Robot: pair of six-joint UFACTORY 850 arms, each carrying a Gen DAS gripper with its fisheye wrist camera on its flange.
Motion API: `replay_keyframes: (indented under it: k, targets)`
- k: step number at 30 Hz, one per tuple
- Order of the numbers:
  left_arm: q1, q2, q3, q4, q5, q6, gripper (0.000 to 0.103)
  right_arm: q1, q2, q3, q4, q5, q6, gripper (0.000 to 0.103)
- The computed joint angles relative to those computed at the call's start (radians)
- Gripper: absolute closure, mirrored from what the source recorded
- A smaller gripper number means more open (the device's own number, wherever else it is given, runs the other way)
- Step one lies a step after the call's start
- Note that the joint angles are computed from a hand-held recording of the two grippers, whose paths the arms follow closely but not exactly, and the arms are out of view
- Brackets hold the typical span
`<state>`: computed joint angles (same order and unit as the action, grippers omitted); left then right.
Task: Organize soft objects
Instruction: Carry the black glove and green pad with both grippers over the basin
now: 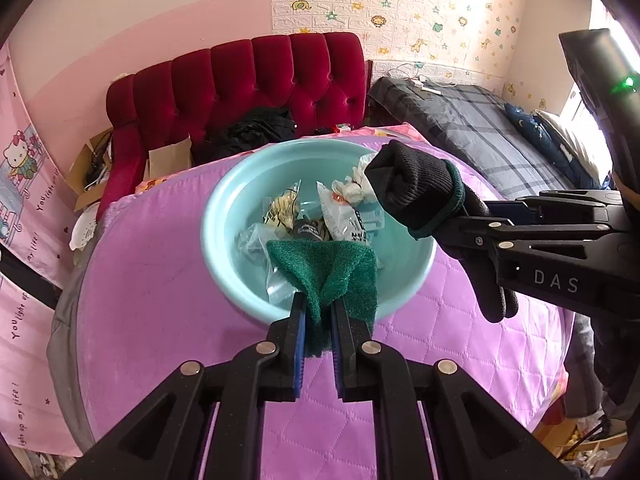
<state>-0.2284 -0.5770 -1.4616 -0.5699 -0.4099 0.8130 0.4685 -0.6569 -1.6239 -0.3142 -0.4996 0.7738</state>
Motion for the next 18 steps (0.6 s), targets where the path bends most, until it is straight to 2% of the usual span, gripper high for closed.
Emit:
replay_keyframes:
  k: [18]
  targets:
    - [0.003,-0.235,-0.312,0.122,-0.074,-0.145,0.091,-0.057,-0.250,-0.346,0.142,-0.084,-0.148,0.071]
